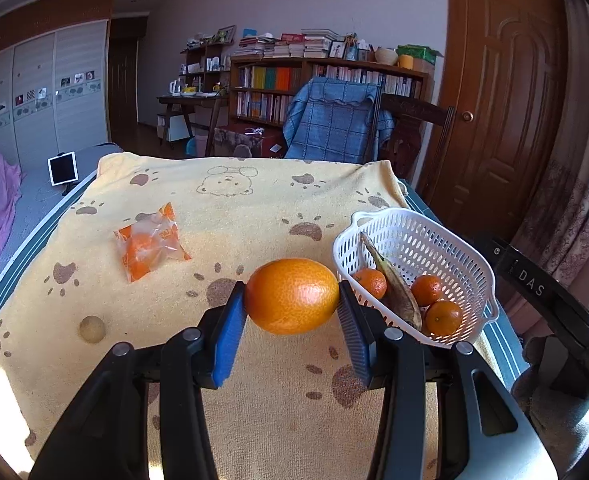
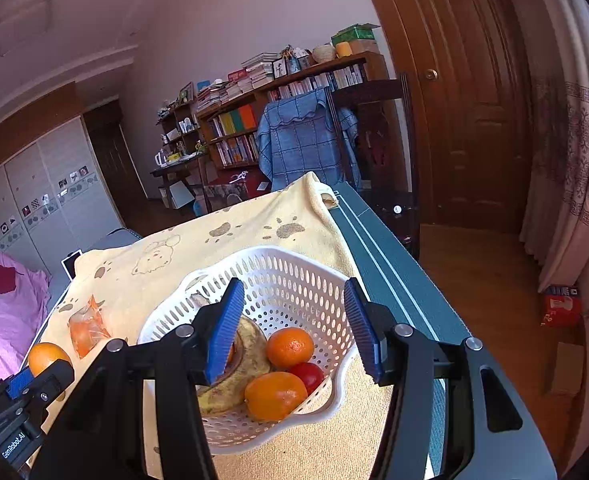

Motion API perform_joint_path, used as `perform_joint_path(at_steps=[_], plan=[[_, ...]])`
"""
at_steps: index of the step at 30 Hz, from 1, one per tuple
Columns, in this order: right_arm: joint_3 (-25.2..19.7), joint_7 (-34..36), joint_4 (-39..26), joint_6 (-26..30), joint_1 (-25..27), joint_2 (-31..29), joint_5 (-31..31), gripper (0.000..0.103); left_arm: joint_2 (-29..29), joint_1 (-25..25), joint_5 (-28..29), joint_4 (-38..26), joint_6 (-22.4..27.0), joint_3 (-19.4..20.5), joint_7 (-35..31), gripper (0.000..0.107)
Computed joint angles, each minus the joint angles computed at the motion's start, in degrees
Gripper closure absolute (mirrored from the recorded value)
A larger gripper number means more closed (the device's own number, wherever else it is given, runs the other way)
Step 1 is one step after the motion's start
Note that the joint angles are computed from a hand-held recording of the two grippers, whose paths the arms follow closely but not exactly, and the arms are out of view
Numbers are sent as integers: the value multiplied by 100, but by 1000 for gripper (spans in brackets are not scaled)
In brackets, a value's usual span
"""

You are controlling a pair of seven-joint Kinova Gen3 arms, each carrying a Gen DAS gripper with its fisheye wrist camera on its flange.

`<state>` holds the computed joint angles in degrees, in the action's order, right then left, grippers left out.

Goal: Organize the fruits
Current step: 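Lower the large orange into the white basket with the left tool and release, then move the open left tool to the brown kiwi and grasp it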

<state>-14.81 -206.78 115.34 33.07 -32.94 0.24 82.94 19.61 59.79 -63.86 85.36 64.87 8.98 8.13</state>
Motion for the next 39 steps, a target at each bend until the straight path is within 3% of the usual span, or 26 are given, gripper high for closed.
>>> perform_joint_path(at_steps=[17,21,23,26,37,39], plan=[[21,-524,145,175,88,-58,210,49,243,-277,399,-544,-1230,-239,-727,62],[1,-715,225,233,86,-92,296,49,439,-381,785,-836,-1513,-321,-1141,60],[22,-772,245,184,113,-96,339,49,482,-324,912,-893,-1575,-436,-1201,34],[32,-813,261,127,135,-100,400,49,425,-170,813,-759,-1672,-616,-1030,32],[-87,-1181,412,316,-50,-86,1161,49,267,-38,539,-527,-1173,-623,-549,31],[-112,-1234,438,306,-101,-70,1316,41,236,-74,544,-482,-1066,-571,-489,30]])
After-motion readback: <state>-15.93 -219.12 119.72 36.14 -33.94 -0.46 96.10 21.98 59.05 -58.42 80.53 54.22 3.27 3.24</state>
